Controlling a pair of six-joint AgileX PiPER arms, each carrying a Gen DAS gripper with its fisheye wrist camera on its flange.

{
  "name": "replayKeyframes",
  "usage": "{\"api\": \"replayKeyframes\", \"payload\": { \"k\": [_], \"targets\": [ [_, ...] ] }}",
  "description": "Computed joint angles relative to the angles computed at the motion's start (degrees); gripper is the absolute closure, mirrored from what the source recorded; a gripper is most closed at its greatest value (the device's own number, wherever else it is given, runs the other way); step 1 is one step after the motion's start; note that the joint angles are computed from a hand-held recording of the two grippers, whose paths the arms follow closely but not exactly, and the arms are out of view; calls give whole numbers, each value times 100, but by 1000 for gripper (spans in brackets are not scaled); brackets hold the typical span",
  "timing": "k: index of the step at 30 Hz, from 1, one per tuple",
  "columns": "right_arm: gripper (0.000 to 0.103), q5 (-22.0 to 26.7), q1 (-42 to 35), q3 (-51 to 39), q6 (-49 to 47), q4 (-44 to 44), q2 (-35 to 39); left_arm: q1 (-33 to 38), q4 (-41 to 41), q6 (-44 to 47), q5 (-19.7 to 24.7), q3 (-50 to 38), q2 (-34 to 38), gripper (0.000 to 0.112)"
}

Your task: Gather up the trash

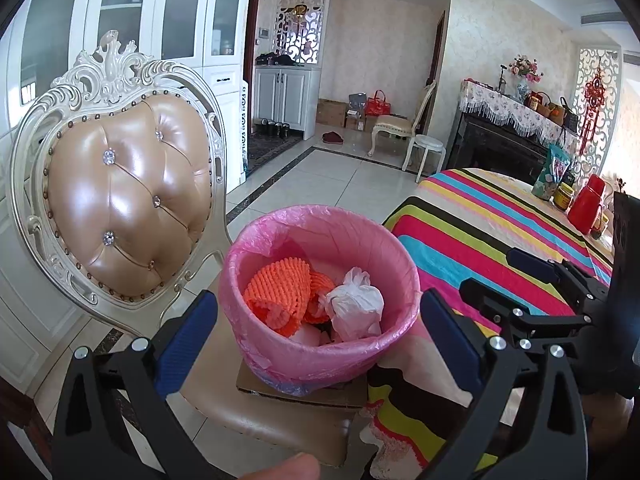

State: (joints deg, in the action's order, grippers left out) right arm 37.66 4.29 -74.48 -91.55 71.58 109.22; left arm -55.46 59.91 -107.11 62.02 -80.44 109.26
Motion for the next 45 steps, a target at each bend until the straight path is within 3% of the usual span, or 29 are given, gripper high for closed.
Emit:
{"api": "replayKeyframes", "payload": {
  "k": [45],
  "targets": [
    [18,-32,43,73,-40,8,-28,38,-29,-28,-163,30,7,14]
  ]
}}
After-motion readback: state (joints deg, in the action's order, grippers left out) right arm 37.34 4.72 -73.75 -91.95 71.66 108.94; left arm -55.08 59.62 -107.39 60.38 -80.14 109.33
